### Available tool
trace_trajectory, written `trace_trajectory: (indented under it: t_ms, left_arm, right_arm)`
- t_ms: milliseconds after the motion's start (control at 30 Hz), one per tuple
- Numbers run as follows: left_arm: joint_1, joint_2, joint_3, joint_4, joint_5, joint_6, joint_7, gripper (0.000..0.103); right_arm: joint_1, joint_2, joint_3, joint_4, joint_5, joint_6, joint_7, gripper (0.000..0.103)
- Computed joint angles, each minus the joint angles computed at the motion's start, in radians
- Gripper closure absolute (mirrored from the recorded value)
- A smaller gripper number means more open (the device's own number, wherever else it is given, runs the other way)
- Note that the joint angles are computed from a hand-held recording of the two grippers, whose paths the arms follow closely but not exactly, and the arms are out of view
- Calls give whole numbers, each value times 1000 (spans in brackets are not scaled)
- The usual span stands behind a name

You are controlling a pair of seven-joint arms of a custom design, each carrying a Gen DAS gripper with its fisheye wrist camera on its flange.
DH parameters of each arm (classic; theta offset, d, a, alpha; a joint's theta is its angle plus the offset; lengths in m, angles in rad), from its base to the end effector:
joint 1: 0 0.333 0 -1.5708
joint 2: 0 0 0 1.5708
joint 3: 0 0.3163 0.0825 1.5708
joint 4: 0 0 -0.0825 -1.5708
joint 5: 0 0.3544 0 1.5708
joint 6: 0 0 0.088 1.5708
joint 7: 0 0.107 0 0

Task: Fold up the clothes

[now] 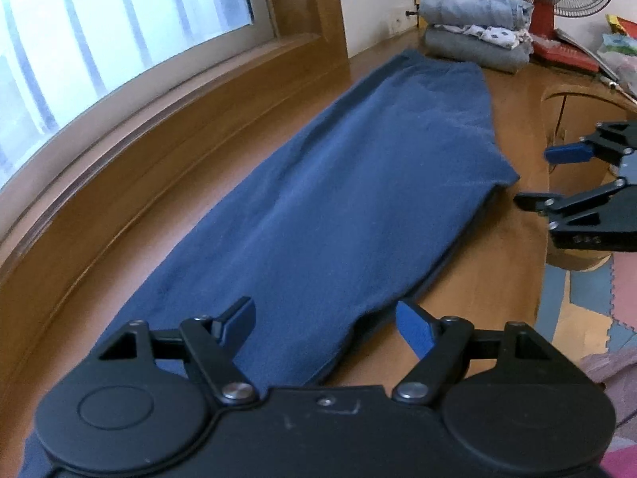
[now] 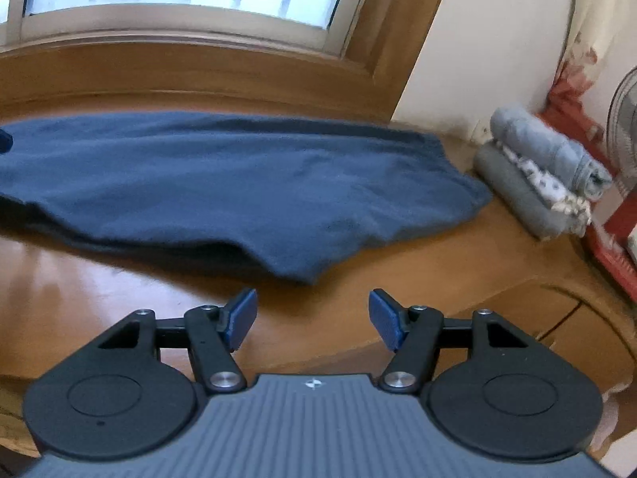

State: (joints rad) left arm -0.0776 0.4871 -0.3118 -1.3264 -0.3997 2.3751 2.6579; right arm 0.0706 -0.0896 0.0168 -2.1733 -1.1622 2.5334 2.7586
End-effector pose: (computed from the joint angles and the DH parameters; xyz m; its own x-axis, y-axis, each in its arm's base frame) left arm 0.6769 -0.2237 0.5388 -0.8915 -0.4235 -0.1611 -0.2227 0.7191 -0.6583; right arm 0.5227 0.0562 0.4894 -0.3664 -0.8819 0.2966 -0.6685 0.0278 -0.7432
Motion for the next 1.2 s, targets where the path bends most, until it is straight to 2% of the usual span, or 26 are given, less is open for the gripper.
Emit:
trace_trajectory:
  t_ms: [100, 167, 267, 467, 533, 600, 667, 700, 767, 833, 1033, 1200]
  left_arm:
    - [-9, 26, -1, 50, 18, -62, -3, 27]
    - [-14, 29, -4, 61, 26, -76, 13, 27]
    - [-29, 45, -7, 88, 31, -99, 12, 27]
    - [-81, 94, -28, 143, 31, -84, -11, 27]
    - [-109, 111, -29, 146, 47, -32, -6, 27]
    - [-139, 129, -22, 151, 80, 22, -10, 33]
    - [-173, 161, -1, 194, 131, 19, -54, 50]
    - [-183, 182, 5, 231, 150, -9, -83, 57]
    - [-197, 225, 13, 316, 170, -70, -152, 81]
    - [-189, 233, 5, 343, 157, -76, -199, 91]
    - [-180, 247, -8, 412, 135, -51, -299, 92]
    - [-180, 266, -10, 475, 138, -76, -334, 92]
  right_arm:
    - [-1, 32, -7, 33, 5, 3, -33, 38]
    - [1, 50, -13, 57, 4, 4, -39, 38]
    - [-10, 66, -36, 82, 16, 71, -27, 38]
    - [-43, 113, -79, 124, 174, 211, -145, 38]
    - [-51, 116, -89, 122, 230, 261, -172, 38]
    - [-59, 115, -97, 114, 268, 308, -185, 38]
    - [-65, 112, -103, 104, 283, 347, -186, 38]
    - [-68, 110, -106, 99, 283, 363, -183, 38]
    - [-73, 108, -109, 92, 287, 388, -181, 38]
    - [-77, 106, -109, 88, 300, 400, -187, 38]
    - [-92, 50, -92, 7, 338, 452, -140, 37]
    - [-100, 62, -56, 3, 304, 417, -42, 37]
